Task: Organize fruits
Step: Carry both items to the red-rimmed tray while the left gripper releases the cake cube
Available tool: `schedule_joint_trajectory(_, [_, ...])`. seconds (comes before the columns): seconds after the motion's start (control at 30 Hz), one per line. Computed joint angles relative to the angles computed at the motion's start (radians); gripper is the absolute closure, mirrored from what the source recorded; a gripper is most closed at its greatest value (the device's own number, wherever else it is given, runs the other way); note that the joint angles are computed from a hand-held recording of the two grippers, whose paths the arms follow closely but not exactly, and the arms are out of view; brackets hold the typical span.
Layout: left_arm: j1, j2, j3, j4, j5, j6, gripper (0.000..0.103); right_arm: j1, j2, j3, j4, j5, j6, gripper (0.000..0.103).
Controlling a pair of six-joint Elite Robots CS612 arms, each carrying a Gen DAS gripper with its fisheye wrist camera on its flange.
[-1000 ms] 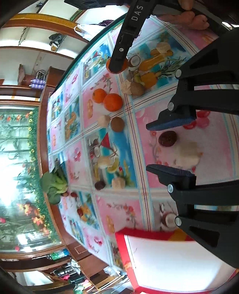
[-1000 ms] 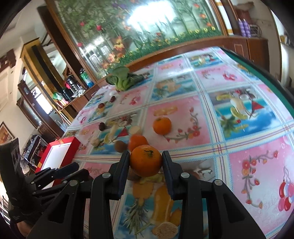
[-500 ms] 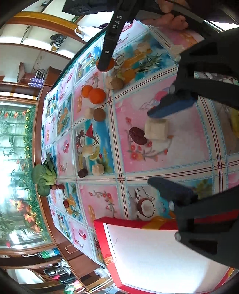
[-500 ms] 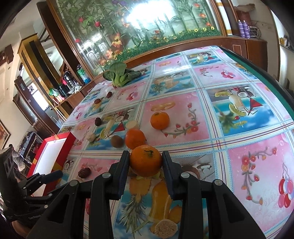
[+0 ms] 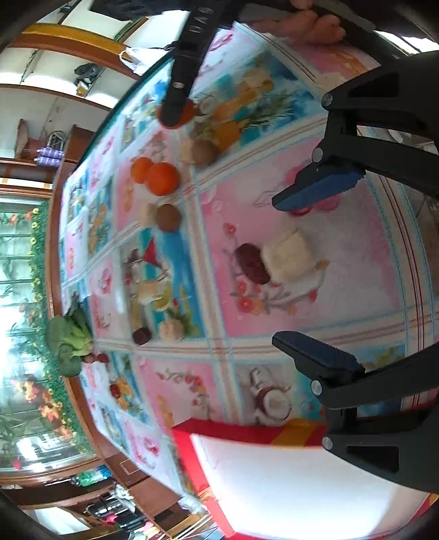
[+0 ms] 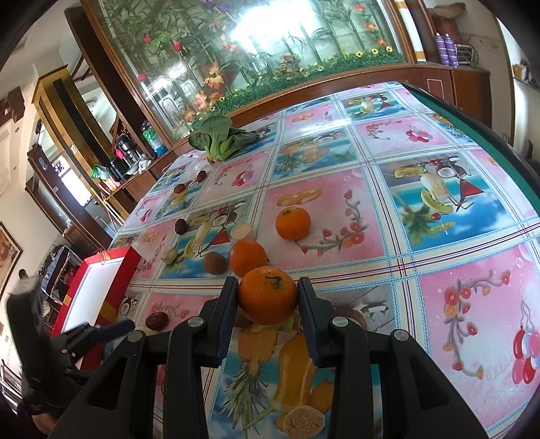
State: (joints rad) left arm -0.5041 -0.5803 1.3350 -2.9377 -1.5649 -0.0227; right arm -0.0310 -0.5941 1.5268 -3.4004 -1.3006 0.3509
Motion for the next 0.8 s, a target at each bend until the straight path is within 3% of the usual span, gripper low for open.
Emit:
schedule_joint_trajectory(0.03, [0.001,0.003,-0.003,0.009,-0.005,-0.009,0.029,0.0,0.0,0.0,0.001,0.0,0.0,0.068])
schedule_joint_trajectory(0.37, [0.014,0.008,-0.01,-0.023,-0.031,-0.06,0.067,0.007,-0.001,0.0,0.01,-0.02,-0.022,0.068])
schedule_joint_trajectory(0.63, [0.022,-0.01,0.021,-0.049,-0.064,-0.08,0.067,0.012,-0.003,0.005,-0.012,-0.037,-0.044,0.068])
schedule_joint_trajectory(0.8, [0.03,-0.057,0.098,-0.164,-0.048,-0.088,0.067,0.009,-0.006,0.031,-0.09,0.0,0.033,0.068])
